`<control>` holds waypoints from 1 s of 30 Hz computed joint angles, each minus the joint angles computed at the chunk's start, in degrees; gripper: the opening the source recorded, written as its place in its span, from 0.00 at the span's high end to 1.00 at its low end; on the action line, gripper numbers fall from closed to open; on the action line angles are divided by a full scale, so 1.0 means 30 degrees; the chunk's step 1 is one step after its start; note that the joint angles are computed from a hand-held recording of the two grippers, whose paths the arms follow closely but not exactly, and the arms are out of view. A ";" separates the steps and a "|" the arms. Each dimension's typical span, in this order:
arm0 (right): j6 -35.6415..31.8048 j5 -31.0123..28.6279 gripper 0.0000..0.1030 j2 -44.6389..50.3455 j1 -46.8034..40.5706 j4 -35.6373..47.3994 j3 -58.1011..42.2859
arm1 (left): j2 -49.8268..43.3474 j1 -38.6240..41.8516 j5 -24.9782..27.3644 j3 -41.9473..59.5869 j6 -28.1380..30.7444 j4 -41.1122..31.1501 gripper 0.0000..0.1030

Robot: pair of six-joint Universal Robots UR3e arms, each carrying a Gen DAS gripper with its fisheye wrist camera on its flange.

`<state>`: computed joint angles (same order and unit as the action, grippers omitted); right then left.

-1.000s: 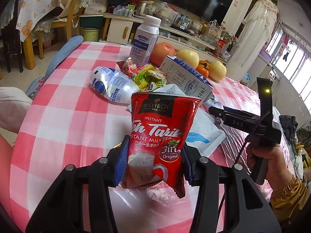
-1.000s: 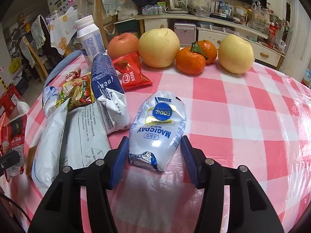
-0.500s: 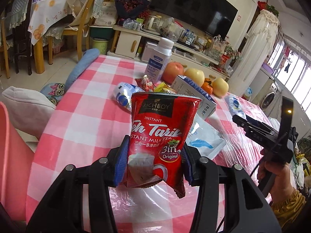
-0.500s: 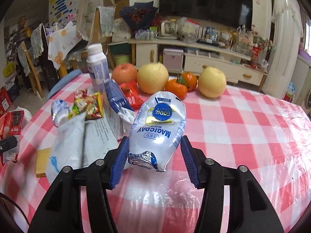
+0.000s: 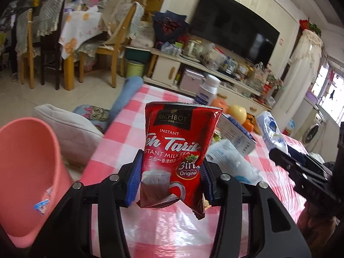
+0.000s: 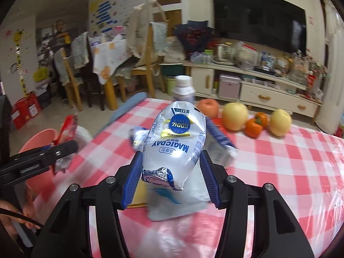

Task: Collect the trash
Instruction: 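Carry both items over the pink bucket and open both tools to drop them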

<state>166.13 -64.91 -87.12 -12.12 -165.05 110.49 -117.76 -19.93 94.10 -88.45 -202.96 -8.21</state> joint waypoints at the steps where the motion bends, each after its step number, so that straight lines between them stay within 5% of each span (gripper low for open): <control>1: 0.0263 0.0004 0.47 0.0164 0.0620 0.0225 -0.0432 | 0.0305 0.0097 0.0309 -0.0399 -0.0184 0.0221 0.52; 18: 0.1167 -0.2290 0.47 0.6586 1.0126 0.3785 -1.0377 | 0.6025 0.3246 0.6542 -0.6796 -0.4555 -0.0014 0.52; 30: 0.0111 -0.3237 0.47 0.9863 1.2703 0.6121 -1.4732 | 0.7771 0.5620 0.5982 -0.8156 -0.5772 -0.1674 0.52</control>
<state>166.46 -74.62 -57.54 25.99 -146.68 66.29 -94.45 -3.07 112.04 -112.92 -220.28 -13.23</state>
